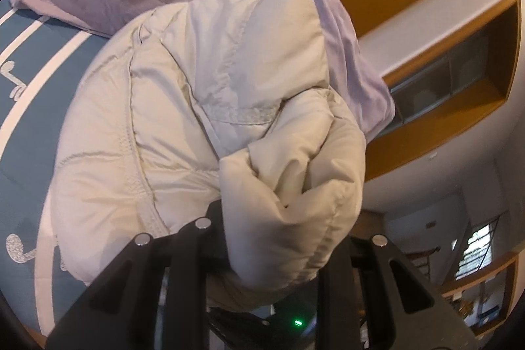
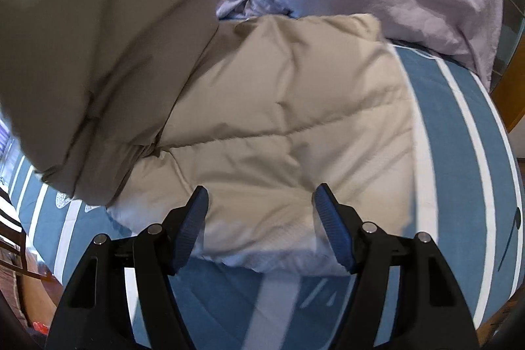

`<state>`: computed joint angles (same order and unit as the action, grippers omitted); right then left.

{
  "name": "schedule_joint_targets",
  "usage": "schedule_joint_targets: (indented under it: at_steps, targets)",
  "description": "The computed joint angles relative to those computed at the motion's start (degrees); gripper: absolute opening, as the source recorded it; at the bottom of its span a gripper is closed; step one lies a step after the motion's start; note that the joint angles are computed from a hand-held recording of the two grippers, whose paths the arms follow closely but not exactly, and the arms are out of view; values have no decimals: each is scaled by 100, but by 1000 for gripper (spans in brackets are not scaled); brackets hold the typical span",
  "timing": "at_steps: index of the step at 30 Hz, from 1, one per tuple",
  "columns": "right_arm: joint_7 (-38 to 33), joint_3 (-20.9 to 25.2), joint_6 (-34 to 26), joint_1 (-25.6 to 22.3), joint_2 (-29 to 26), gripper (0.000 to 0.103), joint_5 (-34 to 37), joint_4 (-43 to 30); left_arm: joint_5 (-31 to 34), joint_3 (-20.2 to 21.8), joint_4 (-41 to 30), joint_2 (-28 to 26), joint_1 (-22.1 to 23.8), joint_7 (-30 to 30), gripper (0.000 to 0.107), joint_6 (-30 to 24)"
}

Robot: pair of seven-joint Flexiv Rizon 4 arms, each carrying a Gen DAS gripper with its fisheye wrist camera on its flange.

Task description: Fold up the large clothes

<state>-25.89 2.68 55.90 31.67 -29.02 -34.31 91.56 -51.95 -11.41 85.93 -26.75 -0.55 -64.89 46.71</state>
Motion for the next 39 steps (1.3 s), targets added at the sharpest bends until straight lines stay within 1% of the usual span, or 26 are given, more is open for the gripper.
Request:
schedule_joint_targets:
  at_steps: [3, 12, 16, 22, 23, 26, 27, 28, 29, 30, 31, 33, 34, 39]
  targets:
    - [216, -103, 13, 7, 201, 69, -193, 288, 343, 41, -83, -71, -110, -53, 24, -118]
    - [648, -68, -125, -172, 468, 69, -391, 678, 1400, 109, -416, -401, -509, -400, 24, -230]
    - [889, -25, -111, -266, 598, 69, -430, 889, 1869, 167, -512, -501, -656, -473, 25, -182]
    - [1115, 17, -73, -373, 726, 69, -533, 1079, 2211, 189, -474, -502, -740, -529, 27, -44]
    - [1151, 16, -71, -387, 746, 69, -557, 1106, 2316, 210, -632, -592, -809, -638, 28, -68]
    - [1204, 33, -70, -431, 793, 69, -609, 1166, 2489, 229, -728, -611, -870, -737, 33, -76]
    - [1233, 32, -70, -443, 816, 69, -633, 1194, 2512, 226, -724, -586, -866, -746, 36, -89]
    - [1266, 35, -71, -453, 835, 69, -655, 1218, 2515, 212, -716, -561, -853, -735, 42, -105]
    - [1300, 37, -72, -463, 857, 69, -679, 1244, 2519, 201, -728, -544, -848, -730, 44, -121]
    - [1343, 35, -70, -478, 884, 69, -703, 1279, 2527, 193, -736, -536, -857, -735, 51, -119]
    - [1378, 39, -71, -496, 903, 69, -714, 1303, 2456, 140, -721, -514, -826, -678, 61, -122]
    - [1452, 50, -60, -532, 941, 69, -727, 1355, 2417, 123, -690, -465, -823, -632, 69, -85]
    - [1489, 54, -54, -549, 963, 69, -734, 1381, 2433, 135, -666, -421, -831, -607, 70, -57]
    - [1643, 61, -34, -613, 1062, 70, -855, 1489, 2380, 161, -526, -237, -783, -539, 71, -36]
